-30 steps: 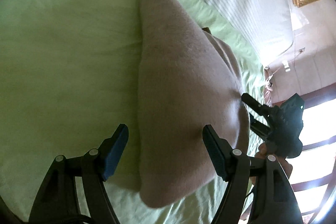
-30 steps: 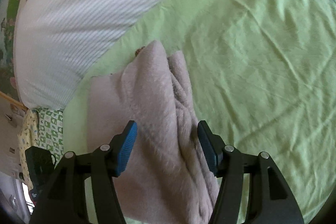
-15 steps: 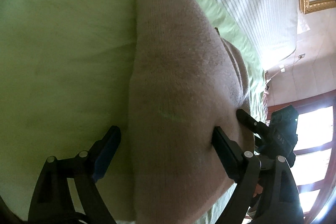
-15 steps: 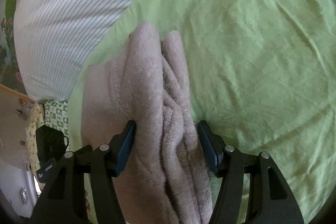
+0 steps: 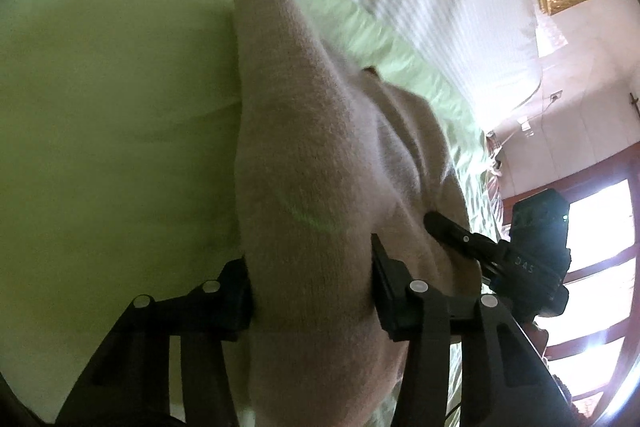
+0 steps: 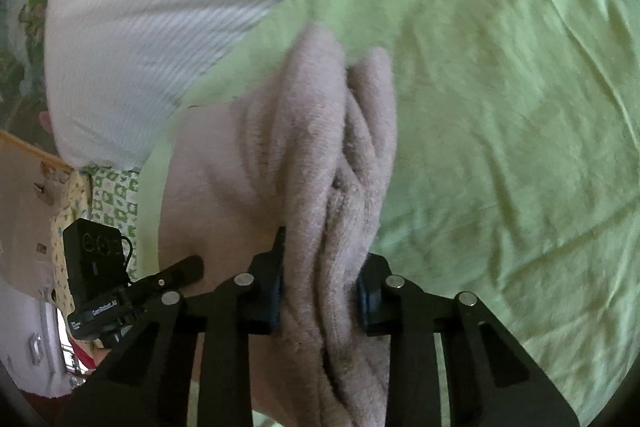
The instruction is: Fold small clothes
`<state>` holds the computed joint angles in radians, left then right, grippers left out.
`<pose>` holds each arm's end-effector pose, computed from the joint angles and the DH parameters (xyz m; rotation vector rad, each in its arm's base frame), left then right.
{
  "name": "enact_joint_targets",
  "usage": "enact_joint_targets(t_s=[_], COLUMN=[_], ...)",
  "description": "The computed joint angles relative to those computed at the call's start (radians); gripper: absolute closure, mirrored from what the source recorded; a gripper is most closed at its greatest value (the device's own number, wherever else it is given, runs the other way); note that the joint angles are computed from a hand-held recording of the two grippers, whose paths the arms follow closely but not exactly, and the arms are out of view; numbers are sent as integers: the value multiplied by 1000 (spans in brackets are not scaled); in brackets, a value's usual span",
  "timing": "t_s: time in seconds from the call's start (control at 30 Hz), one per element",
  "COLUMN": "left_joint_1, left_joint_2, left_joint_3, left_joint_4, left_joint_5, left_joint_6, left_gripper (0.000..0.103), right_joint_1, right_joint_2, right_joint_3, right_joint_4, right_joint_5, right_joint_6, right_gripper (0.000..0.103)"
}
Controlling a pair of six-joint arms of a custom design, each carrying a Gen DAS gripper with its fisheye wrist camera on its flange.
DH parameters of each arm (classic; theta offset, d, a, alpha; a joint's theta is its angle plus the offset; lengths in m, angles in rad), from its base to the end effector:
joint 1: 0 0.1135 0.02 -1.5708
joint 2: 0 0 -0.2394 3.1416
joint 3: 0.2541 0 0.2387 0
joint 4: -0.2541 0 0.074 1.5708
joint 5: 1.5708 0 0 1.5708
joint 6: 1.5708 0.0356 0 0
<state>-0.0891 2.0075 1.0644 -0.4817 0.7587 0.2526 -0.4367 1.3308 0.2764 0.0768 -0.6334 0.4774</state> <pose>0.3166 -0.0529 0.0799 0.5450 2.6888 -1.0732 0.1781 -0.0599 0.0896 0.8600 2.3040 0.8170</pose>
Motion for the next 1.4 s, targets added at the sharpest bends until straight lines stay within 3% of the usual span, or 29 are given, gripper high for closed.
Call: enact_joint_targets(t_s=[0.1,0.23,0.43,0.67,1.07,1.2,1.4], left_joint_1=[62,208,442,624,656,669,686], left_joint_2=[-62,-123,-126,-28,64,109,162], left_joint_3=[-9,20,131,258,225,271,310], left_joint_4=[-50,-183,-381,-508,-435,-463,-491], left_joint_5=[14,26,28,1,-68,-77,-75], left_joint_6=[40,170,364,536,575,579,595], left_gripper=[55,55,55,55,53,47,40], right_joint_1=[92,267,559,725,789,772,759], right_joint_2=[-85,-123,41,246,421,435,426], right_joint_3=[-21,-29,82,204,259,236,237], right_joint_4=[11,107,305,407,459,500,447], right_joint_5=[29,93,210,264,274,245,241], right_joint_6=[73,214,376,433,459,467,425], right_gripper=[75,75,75,75,75,74,69])
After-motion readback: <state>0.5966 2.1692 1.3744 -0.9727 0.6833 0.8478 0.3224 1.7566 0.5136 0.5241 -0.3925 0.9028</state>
